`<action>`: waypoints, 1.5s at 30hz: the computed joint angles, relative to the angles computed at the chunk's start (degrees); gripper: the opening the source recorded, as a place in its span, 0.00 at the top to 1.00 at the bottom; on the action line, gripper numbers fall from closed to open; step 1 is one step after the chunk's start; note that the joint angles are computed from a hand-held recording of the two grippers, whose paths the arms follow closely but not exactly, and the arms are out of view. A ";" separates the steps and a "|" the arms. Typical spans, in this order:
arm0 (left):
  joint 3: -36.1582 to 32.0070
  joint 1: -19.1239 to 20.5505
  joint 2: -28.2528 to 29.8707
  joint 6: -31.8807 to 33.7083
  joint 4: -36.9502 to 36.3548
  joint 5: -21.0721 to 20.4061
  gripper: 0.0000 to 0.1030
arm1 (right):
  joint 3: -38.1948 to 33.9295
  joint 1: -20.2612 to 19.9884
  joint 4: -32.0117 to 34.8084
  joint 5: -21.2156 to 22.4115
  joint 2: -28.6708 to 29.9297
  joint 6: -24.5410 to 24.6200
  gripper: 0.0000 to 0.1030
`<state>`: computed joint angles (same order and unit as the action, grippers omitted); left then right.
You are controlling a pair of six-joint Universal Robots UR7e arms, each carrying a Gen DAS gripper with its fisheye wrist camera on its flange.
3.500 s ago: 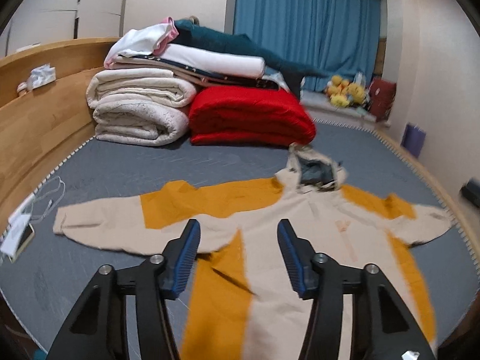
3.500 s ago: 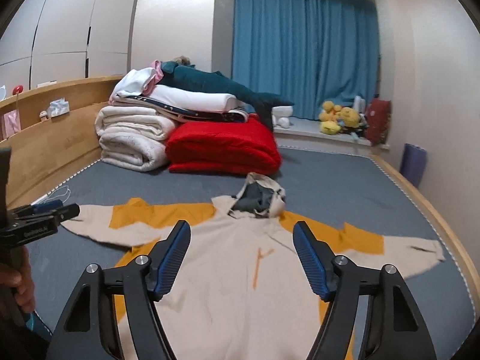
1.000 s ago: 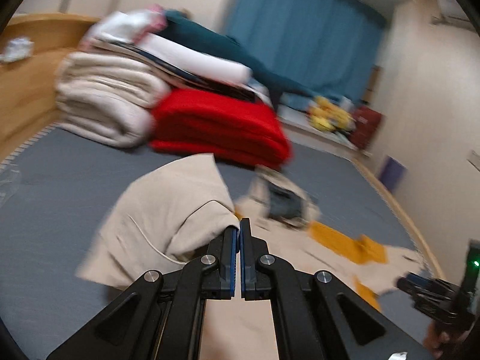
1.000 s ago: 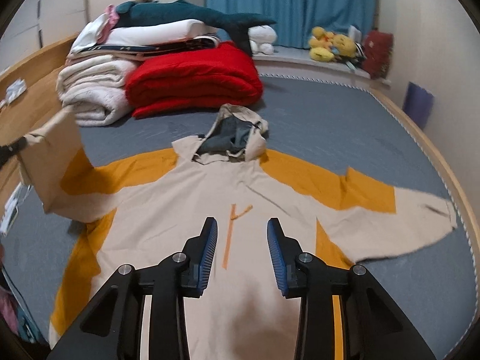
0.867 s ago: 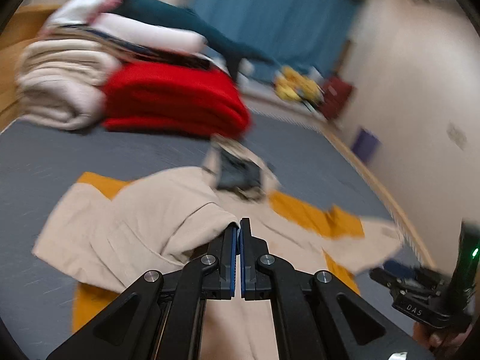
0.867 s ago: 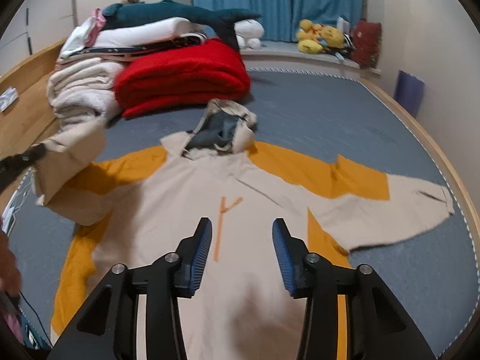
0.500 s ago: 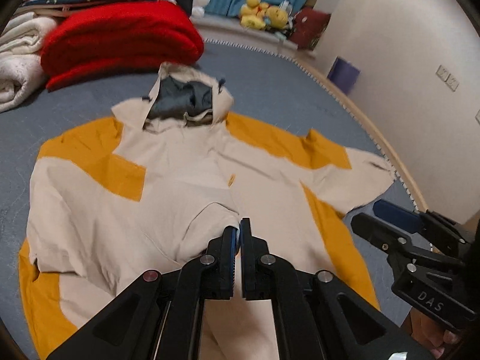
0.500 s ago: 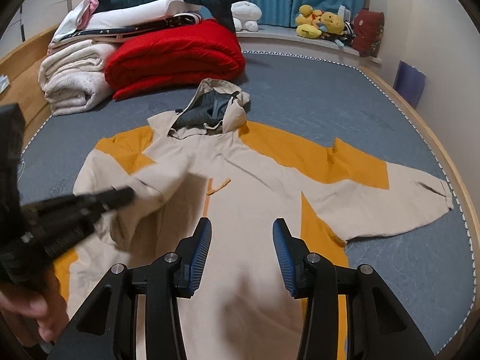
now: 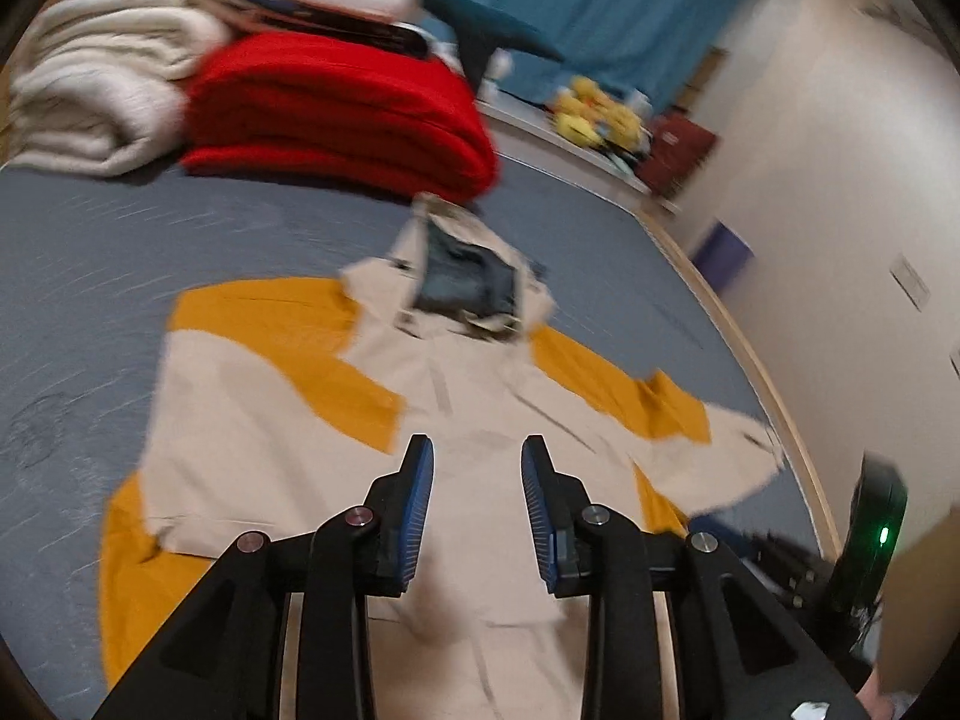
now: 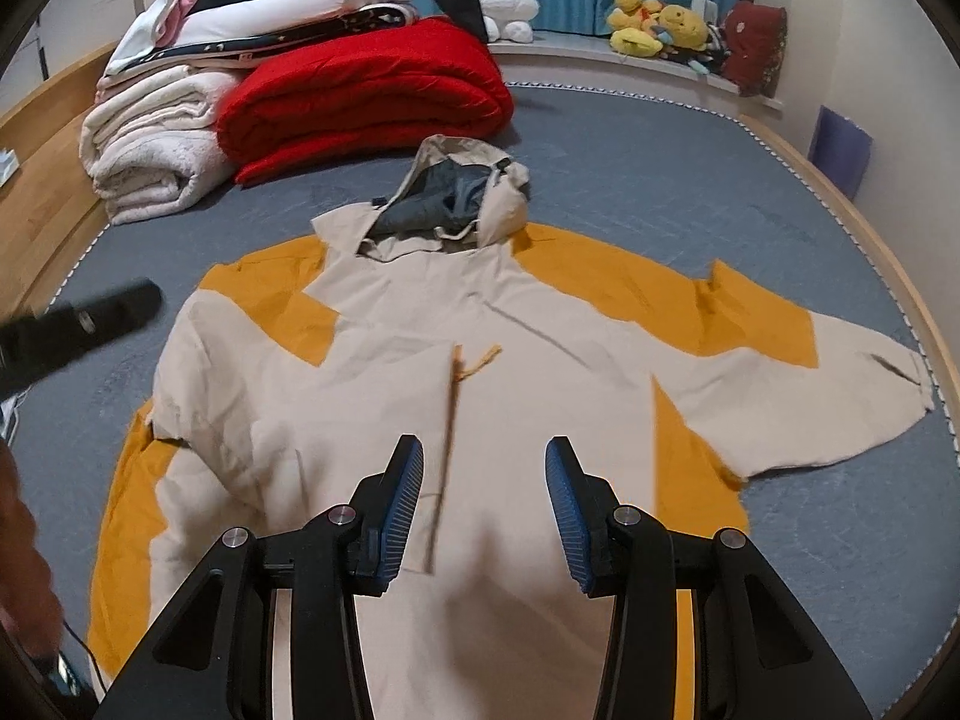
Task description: Fold large clothes
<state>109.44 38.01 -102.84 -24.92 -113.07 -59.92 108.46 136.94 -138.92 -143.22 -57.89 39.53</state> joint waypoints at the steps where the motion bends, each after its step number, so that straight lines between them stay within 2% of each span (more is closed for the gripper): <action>1: -0.60 0.39 0.04 -0.49 1.05 1.17 0.73 | -0.24 -0.15 -1.00 0.66 0.76 -0.73 0.57; 3: -1.86 1.20 -0.12 -1.85 4.03 4.73 0.73 | -0.45 -0.64 -3.16 2.63 1.98 -2.56 0.57; 5: -2.47 2.33 -0.32 -2.34 5.00 5.85 0.73 | -0.94 -0.95 -5.54 5.01 3.81 -5.57 0.57; 10: -4.24 4.78 -0.43 -2.21 7.67 7.53 0.73 | -3.73 -1.30 -6.15 10.68 9.77 -13.22 0.57; 13: -5.00 6.23 -0.76 -1.75 7.59 7.15 0.73 | -5.81 -0.99 -4.35 11.59 13.37 -16.36 0.57; 20: -6.93 9.95 -0.21 -1.71 8.03 3.67 0.73 | -9.25 -0.61 -0.33 11.38 18.84 -20.69 0.56; 29: -8.22 11.41 0.56 -1.93 7.35 1.14 0.73 | -10.66 1.06 5.93 4.48 22.70 -24.63 0.53; 30: -8.22 11.48 0.62 -2.03 7.42 0.99 0.73 | -10.64 1.21 6.25 3.92 22.68 -25.12 0.54; 31: -8.11 11.37 0.62 -2.18 7.48 1.10 0.73 | -10.46 1.30 6.02 3.89 22.41 -25.21 0.62; 32: -8.05 11.29 0.65 -2.22 7.51 1.20 0.73 | -10.38 1.13 5.51 4.19 22.17 -25.28 0.80; 33: -8.04 11.25 0.71 -2.14 7.57 1.31 0.73 | -9.77 1.06 4.42 4.99 21.18 -24.82 0.90; 37: -7.93 11.01 0.70 -2.47 7.39 1.86 0.73 | -7.82 0.46 -1.01 5.09 17.50 -23.80 0.99; 40: -7.61 10.99 0.77 -2.84 7.06 1.65 0.73 | -4.90 -0.32 -9.36 4.86 12.94 -23.28 0.99; 43: -6.96 10.60 0.96 -2.83 7.46 2.03 0.73 | -1.95 -1.29 -16.15 1.14 8.61 -21.26 0.99; 45: -6.50 10.27 1.02 -2.67 7.65 2.48 0.73 | 0.11 -2.60 -19.06 1.79 6.25 -19.75 0.99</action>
<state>102.95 48.28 -101.82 -27.59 -105.42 -57.44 108.57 134.34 -157.98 -141.43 -51.65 19.78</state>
